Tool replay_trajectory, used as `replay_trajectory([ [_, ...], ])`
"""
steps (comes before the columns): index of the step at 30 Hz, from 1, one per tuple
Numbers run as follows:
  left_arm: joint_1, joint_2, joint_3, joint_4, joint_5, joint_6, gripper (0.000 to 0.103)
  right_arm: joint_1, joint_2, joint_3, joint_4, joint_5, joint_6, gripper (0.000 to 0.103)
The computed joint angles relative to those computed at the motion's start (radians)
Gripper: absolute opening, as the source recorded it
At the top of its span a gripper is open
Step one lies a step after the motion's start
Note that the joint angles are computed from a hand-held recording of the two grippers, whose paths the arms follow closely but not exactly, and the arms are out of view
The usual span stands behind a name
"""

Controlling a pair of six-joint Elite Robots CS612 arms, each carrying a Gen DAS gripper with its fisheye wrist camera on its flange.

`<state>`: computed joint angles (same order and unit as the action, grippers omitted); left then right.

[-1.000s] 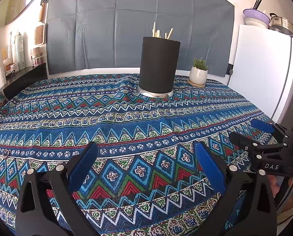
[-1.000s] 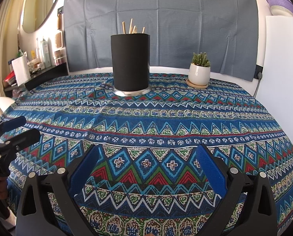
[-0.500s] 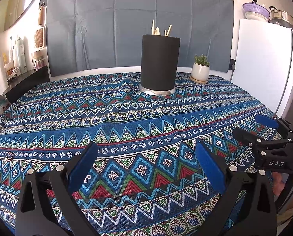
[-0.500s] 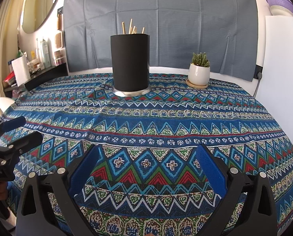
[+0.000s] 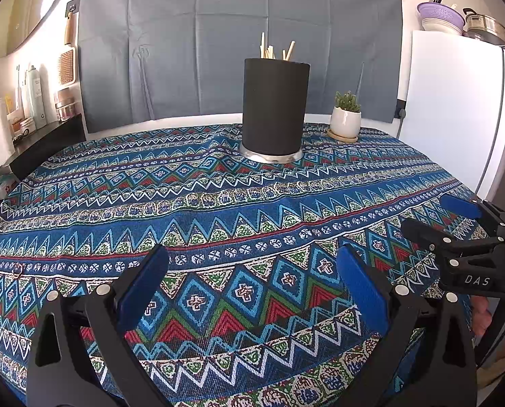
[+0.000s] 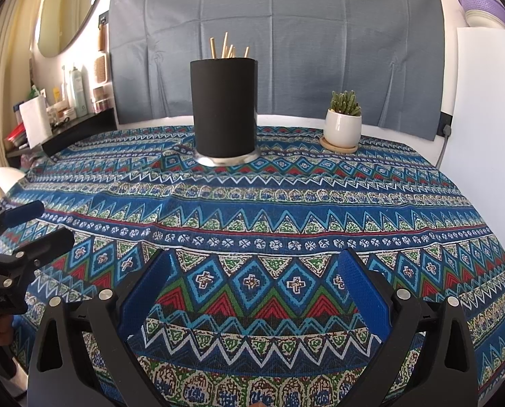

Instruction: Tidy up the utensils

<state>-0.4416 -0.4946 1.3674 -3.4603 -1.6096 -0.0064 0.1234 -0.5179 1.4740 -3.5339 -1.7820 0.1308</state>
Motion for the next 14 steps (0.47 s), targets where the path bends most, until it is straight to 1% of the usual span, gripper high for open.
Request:
replay_trajectory([
  [7,-0.002,-0.001,0.000,0.009,0.010,-0.001,0.097,0.000,0.001,-0.001,-0.001,-0.001,0.000,0.095],
  [14,0.007,0.001,-0.003,0.004,-0.017,-0.025,0.097,0.000,0.001,0.001,-0.006,-0.001,0.000,0.095],
])
